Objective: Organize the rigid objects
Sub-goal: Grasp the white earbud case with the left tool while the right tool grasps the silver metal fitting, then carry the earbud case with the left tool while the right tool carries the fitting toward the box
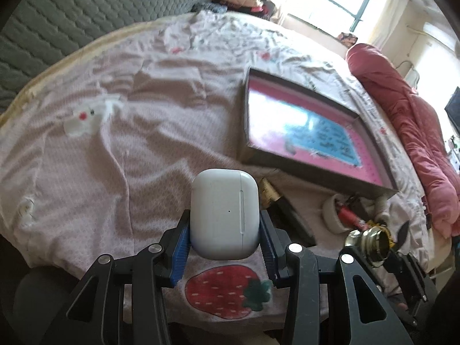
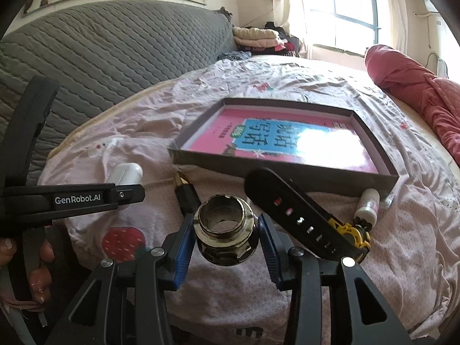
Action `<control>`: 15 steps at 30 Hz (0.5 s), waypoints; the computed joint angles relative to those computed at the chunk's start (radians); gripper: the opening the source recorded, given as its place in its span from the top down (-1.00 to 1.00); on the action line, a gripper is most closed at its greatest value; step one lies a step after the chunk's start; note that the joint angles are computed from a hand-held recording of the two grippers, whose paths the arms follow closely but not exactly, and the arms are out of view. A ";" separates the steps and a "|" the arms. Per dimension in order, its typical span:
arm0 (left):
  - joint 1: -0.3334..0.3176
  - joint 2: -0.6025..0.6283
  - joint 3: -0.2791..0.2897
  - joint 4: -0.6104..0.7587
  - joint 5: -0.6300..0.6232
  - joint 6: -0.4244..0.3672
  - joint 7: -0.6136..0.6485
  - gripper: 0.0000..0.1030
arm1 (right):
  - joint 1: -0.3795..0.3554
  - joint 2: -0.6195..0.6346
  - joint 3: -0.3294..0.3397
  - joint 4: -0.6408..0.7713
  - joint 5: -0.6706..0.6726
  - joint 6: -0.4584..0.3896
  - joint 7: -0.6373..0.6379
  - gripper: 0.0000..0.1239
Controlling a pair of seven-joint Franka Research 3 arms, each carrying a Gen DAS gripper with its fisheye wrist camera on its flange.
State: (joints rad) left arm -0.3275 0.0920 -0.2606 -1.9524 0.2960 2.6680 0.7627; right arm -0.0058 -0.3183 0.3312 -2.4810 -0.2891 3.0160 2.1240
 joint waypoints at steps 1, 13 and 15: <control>-0.002 -0.007 0.001 -0.002 0.010 0.003 -0.006 0.12 | 0.004 -0.004 -0.004 -0.002 0.002 0.006 -0.003 0.29; -0.003 -0.044 -0.003 -0.016 0.037 0.028 -0.021 0.12 | -0.020 -0.088 0.020 -0.046 0.099 0.095 -0.073 0.29; -0.004 -0.048 -0.004 -0.017 0.045 0.032 -0.026 0.12 | -0.038 -0.104 0.037 -0.051 0.119 0.110 -0.087 0.29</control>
State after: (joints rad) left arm -0.3317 0.0442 -0.2643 -1.9696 0.3411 2.7003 0.7368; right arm -0.0436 -0.4222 0.3681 -2.5324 -0.1700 3.1257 2.0373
